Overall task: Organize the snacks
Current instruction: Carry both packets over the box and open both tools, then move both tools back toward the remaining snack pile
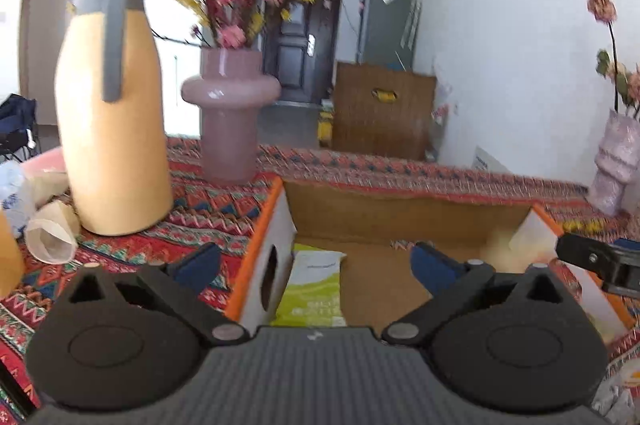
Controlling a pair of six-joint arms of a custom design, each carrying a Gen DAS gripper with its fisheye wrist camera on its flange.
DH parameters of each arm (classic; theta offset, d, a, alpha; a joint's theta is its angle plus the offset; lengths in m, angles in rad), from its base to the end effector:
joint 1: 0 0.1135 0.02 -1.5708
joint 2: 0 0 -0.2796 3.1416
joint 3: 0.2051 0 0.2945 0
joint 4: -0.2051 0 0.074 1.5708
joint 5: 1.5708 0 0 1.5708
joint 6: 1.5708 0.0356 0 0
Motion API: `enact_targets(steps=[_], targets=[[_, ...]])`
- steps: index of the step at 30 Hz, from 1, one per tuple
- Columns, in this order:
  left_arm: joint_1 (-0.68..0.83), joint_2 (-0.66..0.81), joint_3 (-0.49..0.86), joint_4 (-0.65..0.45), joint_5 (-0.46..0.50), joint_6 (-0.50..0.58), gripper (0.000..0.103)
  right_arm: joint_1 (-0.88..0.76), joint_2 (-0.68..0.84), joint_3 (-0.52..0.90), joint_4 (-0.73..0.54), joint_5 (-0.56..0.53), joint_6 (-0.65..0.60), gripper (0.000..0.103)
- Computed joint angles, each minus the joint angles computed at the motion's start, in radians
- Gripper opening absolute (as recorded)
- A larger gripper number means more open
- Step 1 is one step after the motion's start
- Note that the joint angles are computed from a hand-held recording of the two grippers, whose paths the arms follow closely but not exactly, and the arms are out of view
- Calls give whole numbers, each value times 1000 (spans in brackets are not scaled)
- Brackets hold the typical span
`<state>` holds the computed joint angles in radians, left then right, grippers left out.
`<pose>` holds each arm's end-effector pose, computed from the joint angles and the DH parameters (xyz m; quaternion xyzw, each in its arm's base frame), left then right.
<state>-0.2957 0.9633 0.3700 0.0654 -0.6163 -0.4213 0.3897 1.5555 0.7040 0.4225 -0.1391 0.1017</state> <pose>0.2184 -0.0450 0.1797 -0.2026 0.8151 0.0797 0.5368 0.3220 0.1376 0.1702 -0.1576 0.8253 0.1878 0.5087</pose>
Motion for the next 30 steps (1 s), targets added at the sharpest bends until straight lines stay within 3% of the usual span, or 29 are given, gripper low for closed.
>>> enact_targets(steps=[7,12,23,30], targets=[[-7,-24,0,-17,-10,-11,103,2,-47,-50,70,12,0,103],[-51,-106,22,-112,-71,-30,103,-1,-57,-58,74,13,0,103],[-308,-445,30,-449,-296,-86,103,-108,-468,-238,55,-102,16,103],[-436,-573,11,-710,-384,-220,103,-203,-692,-361,-63,-179,-67,103]])
